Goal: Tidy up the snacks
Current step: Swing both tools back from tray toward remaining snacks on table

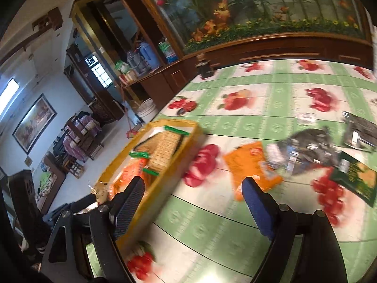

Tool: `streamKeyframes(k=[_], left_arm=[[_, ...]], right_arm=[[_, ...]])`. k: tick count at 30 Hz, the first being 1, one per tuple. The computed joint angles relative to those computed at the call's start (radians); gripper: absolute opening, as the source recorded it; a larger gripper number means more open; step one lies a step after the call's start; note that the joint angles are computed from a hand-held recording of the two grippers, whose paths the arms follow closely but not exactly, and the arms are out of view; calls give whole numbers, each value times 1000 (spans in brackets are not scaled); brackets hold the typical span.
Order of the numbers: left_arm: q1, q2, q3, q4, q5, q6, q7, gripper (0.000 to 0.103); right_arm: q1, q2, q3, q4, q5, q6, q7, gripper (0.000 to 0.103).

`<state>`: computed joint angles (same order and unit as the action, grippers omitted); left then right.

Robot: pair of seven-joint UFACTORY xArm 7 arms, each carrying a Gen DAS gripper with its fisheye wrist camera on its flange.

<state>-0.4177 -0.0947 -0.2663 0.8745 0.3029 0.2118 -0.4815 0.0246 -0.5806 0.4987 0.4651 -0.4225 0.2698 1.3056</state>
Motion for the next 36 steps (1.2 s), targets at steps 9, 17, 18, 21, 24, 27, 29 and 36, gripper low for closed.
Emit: streamKeyframes(k=[9,17,18,21,24,27,29,36], left_arm=[[-86,69,-36,95,-2,41,20,74],[-174,150,-28,190,76,84,-25,74],[-183,156,-25,197,84,86,-26,74],[-207,183,-17,230,99,101,-20,74],[-224,218,-15,271,82,110,23,74],[-233,265,-26,322,22,104,133,74],[-232,313,-45,378,-42,112,255,74],[-282,480,-59,599,-134,209,524,74]], right_arm=[[160,-415,-133,-241,128,261,-55,86],[201,-682,-183,-338,189,457,-137,87],[200,-698,-185,-344,195,467,-142,87],[196,-752,-193,-363,208,502,-160,87],[196,-785,-203,-376,218,523,-183,87],[190,-771,-221,-376,219,509,-229,87],[182,-735,-251,-372,212,476,-294,87],[128,-589,-341,-325,198,388,-575,87]])
